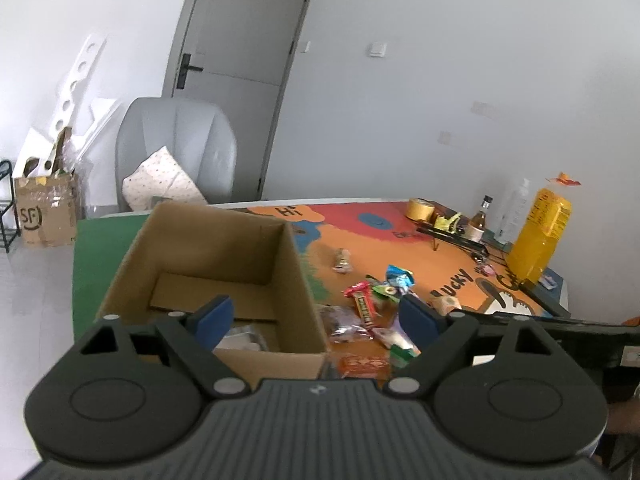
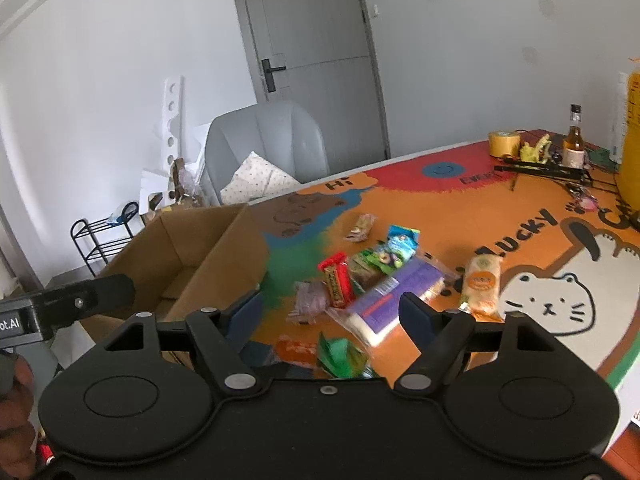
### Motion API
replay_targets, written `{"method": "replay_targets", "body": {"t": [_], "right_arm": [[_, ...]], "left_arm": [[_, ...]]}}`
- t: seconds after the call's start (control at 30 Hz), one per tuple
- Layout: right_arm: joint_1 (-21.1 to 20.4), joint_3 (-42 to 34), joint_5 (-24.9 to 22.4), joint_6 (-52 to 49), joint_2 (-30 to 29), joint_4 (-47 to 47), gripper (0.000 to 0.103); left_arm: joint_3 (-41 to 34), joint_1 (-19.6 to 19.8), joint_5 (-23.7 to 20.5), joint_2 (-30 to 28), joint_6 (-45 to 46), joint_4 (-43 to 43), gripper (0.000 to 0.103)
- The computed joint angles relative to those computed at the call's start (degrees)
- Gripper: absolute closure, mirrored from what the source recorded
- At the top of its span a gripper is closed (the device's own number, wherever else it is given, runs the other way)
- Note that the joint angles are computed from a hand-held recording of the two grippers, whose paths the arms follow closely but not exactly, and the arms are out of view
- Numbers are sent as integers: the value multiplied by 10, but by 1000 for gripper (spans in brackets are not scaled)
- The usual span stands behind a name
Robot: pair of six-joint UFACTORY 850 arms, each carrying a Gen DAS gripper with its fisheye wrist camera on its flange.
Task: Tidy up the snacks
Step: 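Grasp the green candy packet with the left gripper while the right grasps another green packet, then carry both green packets into the cardboard box and release them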
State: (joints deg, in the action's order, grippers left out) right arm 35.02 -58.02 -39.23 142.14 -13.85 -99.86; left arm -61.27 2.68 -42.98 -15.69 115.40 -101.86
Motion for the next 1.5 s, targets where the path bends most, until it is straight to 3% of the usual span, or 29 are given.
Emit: {"method": "replay_targets", "body": {"t": [0.27, 0.67, 0.73, 0.83, 1.27, 1.5], "right_arm": [[-7, 30, 38, 23, 8, -12, 41], [-27, 44, 95, 81, -17, -65, 46], [-30, 45, 105, 94, -24, -79, 51], [-28, 48, 99, 98, -29, -81, 69], [-41, 87, 82, 128, 1, -84, 72], [-54, 102, 84, 169, 8, -130, 72]], "left_arm": [[27, -16, 4, 16, 12, -3, 40], [57, -44, 14, 25, 36, -5, 64], [56, -49, 18, 21, 30, 6, 66], [54, -57, 24, 15, 25, 17, 68], [27, -104, 54, -22, -6, 42, 69], [-3, -124, 79, -52, -57, 74, 69]]}}
